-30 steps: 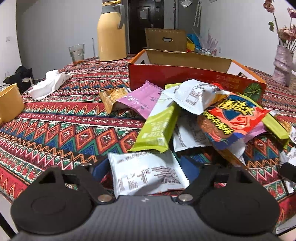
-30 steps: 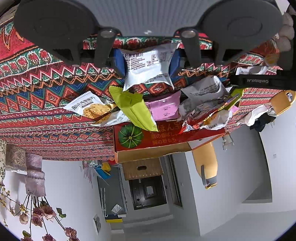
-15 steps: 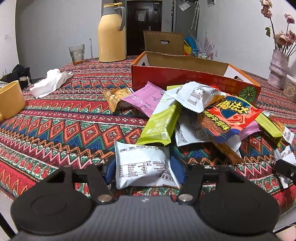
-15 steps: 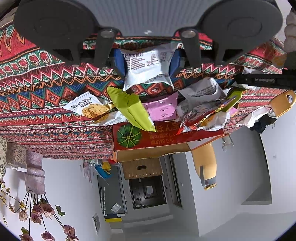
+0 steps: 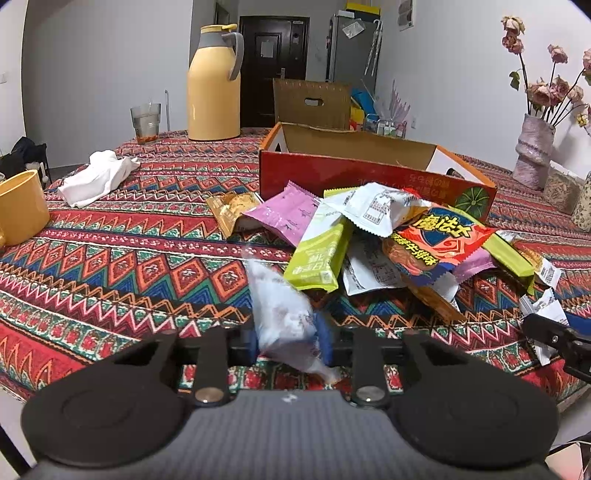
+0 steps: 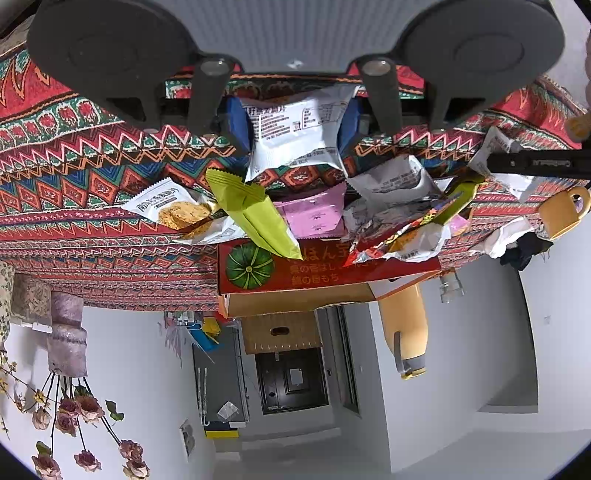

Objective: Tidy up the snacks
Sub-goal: 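Lift both white packets and carry them over the box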

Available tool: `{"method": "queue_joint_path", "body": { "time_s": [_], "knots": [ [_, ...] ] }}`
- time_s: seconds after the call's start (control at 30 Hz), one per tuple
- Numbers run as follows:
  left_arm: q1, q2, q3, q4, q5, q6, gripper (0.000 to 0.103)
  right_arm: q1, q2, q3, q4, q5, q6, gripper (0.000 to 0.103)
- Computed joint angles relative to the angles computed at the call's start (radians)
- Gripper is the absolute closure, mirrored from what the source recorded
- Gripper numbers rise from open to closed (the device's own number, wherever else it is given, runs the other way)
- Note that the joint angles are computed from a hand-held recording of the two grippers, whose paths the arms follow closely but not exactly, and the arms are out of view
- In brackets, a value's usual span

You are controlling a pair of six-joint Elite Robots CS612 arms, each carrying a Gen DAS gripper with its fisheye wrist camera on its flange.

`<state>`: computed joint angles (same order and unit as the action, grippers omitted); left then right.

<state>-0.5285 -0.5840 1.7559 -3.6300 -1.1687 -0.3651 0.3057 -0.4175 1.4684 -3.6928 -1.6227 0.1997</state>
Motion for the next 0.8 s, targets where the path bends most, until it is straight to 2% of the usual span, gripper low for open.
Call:
{"method": "queue_joint_path", "body": {
  "time_s": [0.27, 0.43, 0.57, 0.8],
  "knots": [
    [0.008, -0.008, 0.016, -0.050, -0.002, 0.020, 0.087, 0.006, -0.003, -0.005, -0.005, -0.015, -0.014, 0.053],
    [0.012, -0.011, 0.006, -0.090, 0.004, 0.060, 0.087, 0.008, -0.003, -0.019, -0.019, -0.034, -0.031, 0.053],
    [0.013, -0.005, -0.028, -0.116, 0.022, 0.110, 0.087, 0.009, 0.003, -0.048, -0.027, -0.054, -0.049, 0.053],
    [0.025, 0.010, -0.121, -0.128, 0.007, 0.188, 0.087, 0.006, 0.021, -0.139, -0.019, -0.087, -0.088, 0.053]
  ]
}}
